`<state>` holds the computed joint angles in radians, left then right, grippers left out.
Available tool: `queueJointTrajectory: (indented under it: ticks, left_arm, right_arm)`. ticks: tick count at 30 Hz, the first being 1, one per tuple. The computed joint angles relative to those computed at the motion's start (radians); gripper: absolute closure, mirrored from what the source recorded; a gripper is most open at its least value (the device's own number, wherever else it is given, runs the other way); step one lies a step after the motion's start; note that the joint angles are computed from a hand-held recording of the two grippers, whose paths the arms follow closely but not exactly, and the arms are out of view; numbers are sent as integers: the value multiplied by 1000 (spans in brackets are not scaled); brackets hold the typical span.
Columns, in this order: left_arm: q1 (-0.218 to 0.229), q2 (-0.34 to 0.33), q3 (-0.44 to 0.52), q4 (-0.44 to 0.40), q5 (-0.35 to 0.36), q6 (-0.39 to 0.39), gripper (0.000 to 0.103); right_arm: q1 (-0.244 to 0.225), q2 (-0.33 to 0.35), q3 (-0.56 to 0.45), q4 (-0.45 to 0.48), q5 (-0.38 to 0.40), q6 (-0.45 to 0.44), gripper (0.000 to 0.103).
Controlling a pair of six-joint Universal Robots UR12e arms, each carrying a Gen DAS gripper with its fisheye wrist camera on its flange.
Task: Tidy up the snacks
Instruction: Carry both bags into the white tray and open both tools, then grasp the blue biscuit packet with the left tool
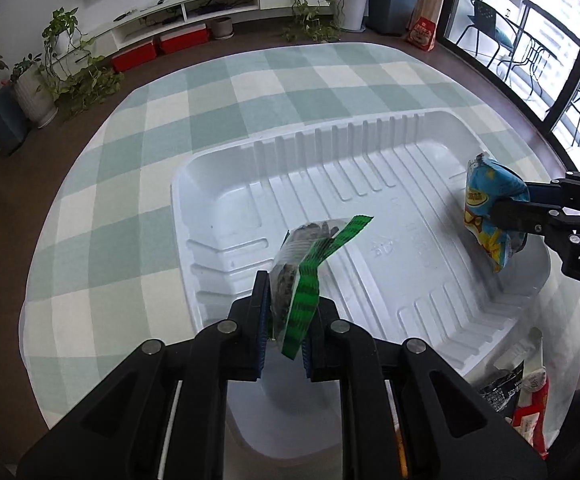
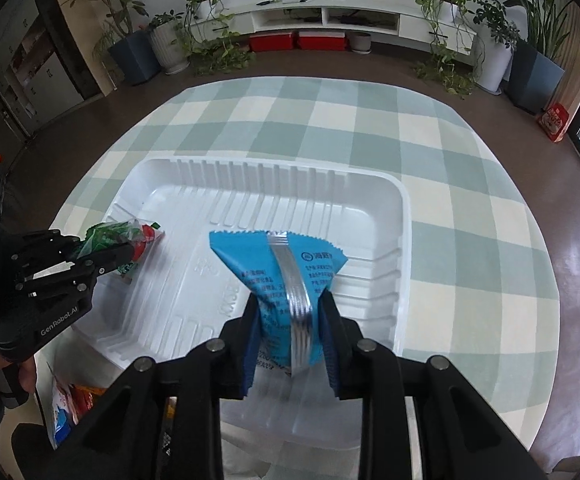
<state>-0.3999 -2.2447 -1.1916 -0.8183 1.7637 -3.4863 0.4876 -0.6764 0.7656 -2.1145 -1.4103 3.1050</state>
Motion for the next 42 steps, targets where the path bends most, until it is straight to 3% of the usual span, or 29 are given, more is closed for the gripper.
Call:
queueJointTrajectory:
  ticks: [2, 6, 14, 17, 18, 19, 23, 26, 27, 28, 29, 31, 33, 35, 38, 42]
  left_arm:
    - [2, -1, 1, -2, -6, -3, 91]
    - [4, 3, -7, 11, -11, 1, 90]
    - [5, 4, -12, 17, -24, -3, 88]
    - [6, 6, -14, 23, -26, -9, 68]
    - [6, 7, -16, 27, -21, -13, 49]
    - [6, 10, -21, 38, -23, -16, 43]
    - [5, 19, -32, 55, -15, -17, 42]
    - [5, 35, -48, 78, -12, -23, 30]
    - [4, 43, -56, 87, -9, -25, 21]
    - [3, 52, -66, 103, -7, -24, 5]
    - [1, 63, -80, 127, -2, -21, 0]
    - [-8, 86, -109, 173, 38, -14, 0]
    - [-26, 114, -169, 316, 106, 37, 0]
    - [-46, 139, -211, 386, 166, 66, 0]
    - [-67, 190, -266, 383, 180, 30, 0]
    - [-106, 254, -381, 518, 188, 11, 0]
  right_arm:
    - [3, 5, -2, -14, -9, 9, 70]
    - [4, 7, 6, -38, -12, 41, 50]
    - [-1, -13, 49, -105, -4, 63, 45]
    - [-3, -26, 74, -142, -1, 68, 39]
    - [-4, -31, 81, -152, 0, 72, 38]
    - [-6, -36, 90, -164, 4, 76, 36]
    - [-15, -58, 123, -197, 33, 100, 32]
    - [-25, -87, 172, -262, 64, 115, 25]
    - [-28, -97, 188, -283, 74, 124, 23]
    - [-34, -110, 208, -308, 92, 136, 21]
    - [-38, -122, 226, -330, 109, 147, 21]
    - [-50, -149, 268, -385, 156, 173, 11]
    - [-65, -180, 323, -463, 229, 218, 5]
    - [-86, -211, 389, -571, 342, 281, 2]
    - [-106, -250, 485, -756, 451, 408, 0]
    - [-109, -303, 594, -866, 511, 458, 0]
